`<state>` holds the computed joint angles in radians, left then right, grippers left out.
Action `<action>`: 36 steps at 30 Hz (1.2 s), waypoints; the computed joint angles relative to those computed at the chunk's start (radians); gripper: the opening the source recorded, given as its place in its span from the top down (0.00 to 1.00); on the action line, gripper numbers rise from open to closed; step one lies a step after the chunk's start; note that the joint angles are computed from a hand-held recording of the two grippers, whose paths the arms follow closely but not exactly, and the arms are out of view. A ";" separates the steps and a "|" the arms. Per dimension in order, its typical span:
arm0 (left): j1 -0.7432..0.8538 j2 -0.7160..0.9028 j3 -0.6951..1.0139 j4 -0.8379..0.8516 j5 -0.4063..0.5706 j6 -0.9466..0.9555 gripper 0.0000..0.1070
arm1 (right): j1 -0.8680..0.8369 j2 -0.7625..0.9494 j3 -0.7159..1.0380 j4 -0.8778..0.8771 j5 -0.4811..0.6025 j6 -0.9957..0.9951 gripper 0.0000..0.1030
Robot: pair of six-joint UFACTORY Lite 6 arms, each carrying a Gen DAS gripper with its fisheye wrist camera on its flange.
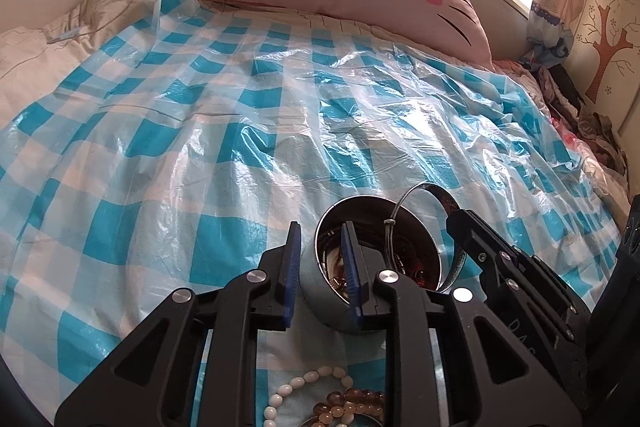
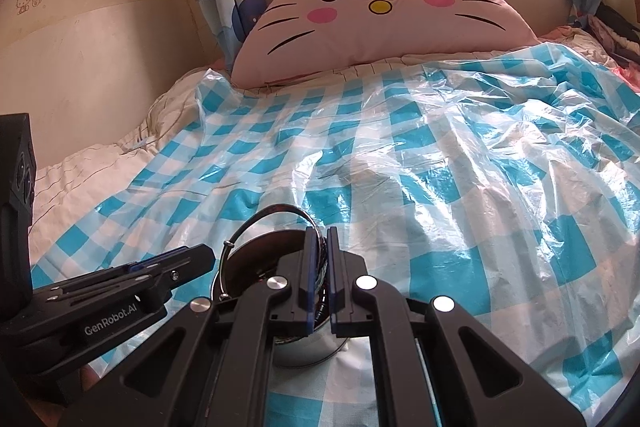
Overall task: Organize jewelry
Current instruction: 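Lower both held bracelets into the silver tin and open both tools, then move both open tools over the bead bracelets beside the tin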
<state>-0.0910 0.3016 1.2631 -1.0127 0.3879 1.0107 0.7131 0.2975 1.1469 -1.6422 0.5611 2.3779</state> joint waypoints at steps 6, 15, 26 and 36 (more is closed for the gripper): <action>0.030 -0.011 -0.007 -0.031 -0.023 0.009 0.64 | 0.000 0.051 0.059 0.030 -0.010 -0.056 0.94; 0.068 -0.004 0.004 -0.054 -0.025 -0.002 0.57 | -0.011 0.089 0.101 0.076 -0.037 -0.113 0.91; 0.068 0.009 0.008 -0.018 -0.034 -0.038 0.52 | -0.018 0.061 0.066 0.043 -0.043 -0.062 0.79; 0.133 -0.061 -0.095 0.143 0.183 -0.034 0.48 | 0.007 -0.138 -0.154 0.129 -0.107 -0.063 0.69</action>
